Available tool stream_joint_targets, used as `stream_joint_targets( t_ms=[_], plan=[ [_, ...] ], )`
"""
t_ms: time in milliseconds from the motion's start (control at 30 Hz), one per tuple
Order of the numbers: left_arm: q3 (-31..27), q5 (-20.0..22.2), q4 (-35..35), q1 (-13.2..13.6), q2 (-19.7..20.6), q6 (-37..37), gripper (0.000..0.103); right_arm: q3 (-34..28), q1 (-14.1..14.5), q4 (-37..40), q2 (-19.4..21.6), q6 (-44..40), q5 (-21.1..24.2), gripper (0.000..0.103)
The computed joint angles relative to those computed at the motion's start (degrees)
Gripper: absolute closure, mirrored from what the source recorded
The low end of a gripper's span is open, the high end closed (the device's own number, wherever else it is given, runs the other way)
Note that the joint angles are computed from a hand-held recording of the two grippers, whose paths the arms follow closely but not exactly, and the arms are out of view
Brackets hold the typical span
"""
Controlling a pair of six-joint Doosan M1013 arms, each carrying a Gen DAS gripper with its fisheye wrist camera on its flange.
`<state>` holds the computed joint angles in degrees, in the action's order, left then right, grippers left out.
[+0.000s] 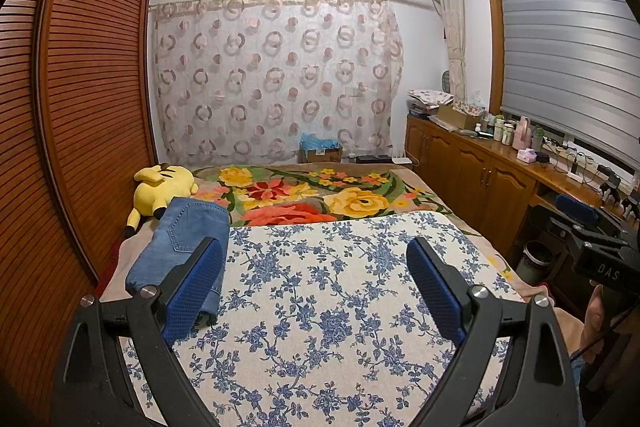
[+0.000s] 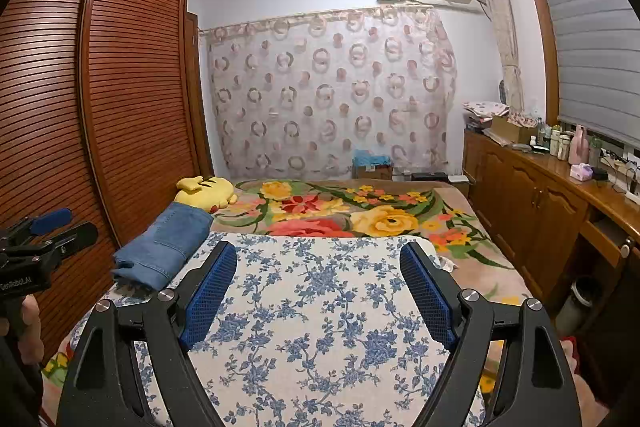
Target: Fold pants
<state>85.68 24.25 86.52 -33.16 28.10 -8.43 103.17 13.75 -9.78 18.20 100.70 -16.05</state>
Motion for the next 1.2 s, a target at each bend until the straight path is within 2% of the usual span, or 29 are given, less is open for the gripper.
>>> stream_joint_targets(
  t_ms=[1200],
  plan=[
    [0.55, 0.04, 1.66, -0.07, 0.01, -1.64, 0.009, 0.34, 0.34, 2.42, -0.26, -1.85, -0.02, 0.018]
  ],
)
